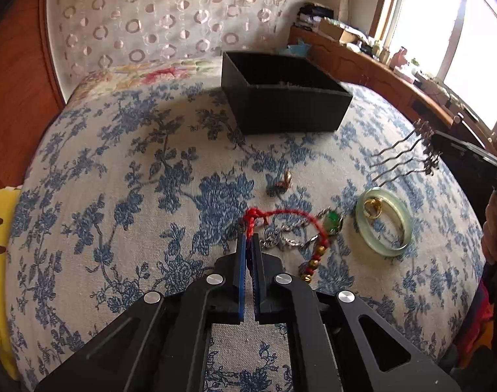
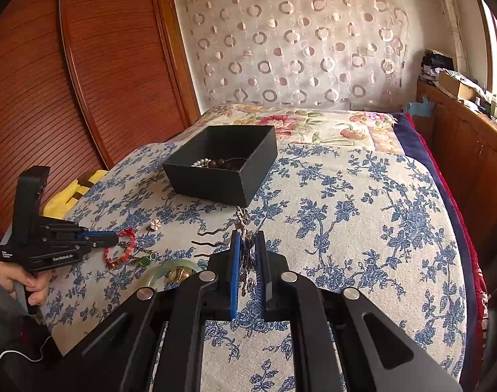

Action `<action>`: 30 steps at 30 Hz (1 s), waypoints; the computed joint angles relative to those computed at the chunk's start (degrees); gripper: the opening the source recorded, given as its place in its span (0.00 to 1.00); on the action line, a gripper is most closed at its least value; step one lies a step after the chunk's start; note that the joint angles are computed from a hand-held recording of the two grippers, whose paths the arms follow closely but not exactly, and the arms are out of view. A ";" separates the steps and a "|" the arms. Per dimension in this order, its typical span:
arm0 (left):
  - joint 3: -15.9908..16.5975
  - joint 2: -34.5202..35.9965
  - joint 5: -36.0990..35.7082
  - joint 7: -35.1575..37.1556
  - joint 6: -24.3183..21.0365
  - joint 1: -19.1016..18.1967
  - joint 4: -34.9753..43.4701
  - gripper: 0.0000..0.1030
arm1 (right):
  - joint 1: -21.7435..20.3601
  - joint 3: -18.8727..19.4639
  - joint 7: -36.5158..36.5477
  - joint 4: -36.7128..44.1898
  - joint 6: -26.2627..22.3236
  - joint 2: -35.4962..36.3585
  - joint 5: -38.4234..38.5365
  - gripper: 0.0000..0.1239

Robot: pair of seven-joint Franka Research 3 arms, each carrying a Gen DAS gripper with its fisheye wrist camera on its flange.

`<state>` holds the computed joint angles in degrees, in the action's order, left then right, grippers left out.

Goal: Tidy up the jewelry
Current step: 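Lift the red string bracelet with the left tool while the right holds the hairpins, then carry bracelet and hairpins over the black box and open both tools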

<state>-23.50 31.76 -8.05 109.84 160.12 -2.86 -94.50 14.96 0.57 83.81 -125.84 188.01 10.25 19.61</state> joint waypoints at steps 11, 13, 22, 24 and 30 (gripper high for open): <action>-5.92 -4.40 -3.84 4.33 7.86 4.12 -3.45 0.02 | 1.97 -1.42 -0.46 0.67 0.46 -0.21 -0.11 0.08; -5.87 -4.26 -3.58 4.40 8.08 3.67 -2.49 0.02 | 3.63 -3.14 -0.53 1.43 0.22 -0.13 -0.33 0.08; -3.65 -0.36 -1.08 2.44 5.80 0.25 5.28 0.02 | 11.57 -12.27 0.59 8.18 -1.71 2.07 -3.72 0.08; -3.00 0.44 -0.32 1.79 5.59 -0.59 7.08 0.02 | 13.22 -14.42 1.71 10.90 -2.52 3.55 -5.19 0.08; -1.02 1.87 2.45 -0.26 5.21 -2.70 10.78 0.02 | 15.61 -18.67 6.92 20.60 -6.61 9.72 -10.59 0.08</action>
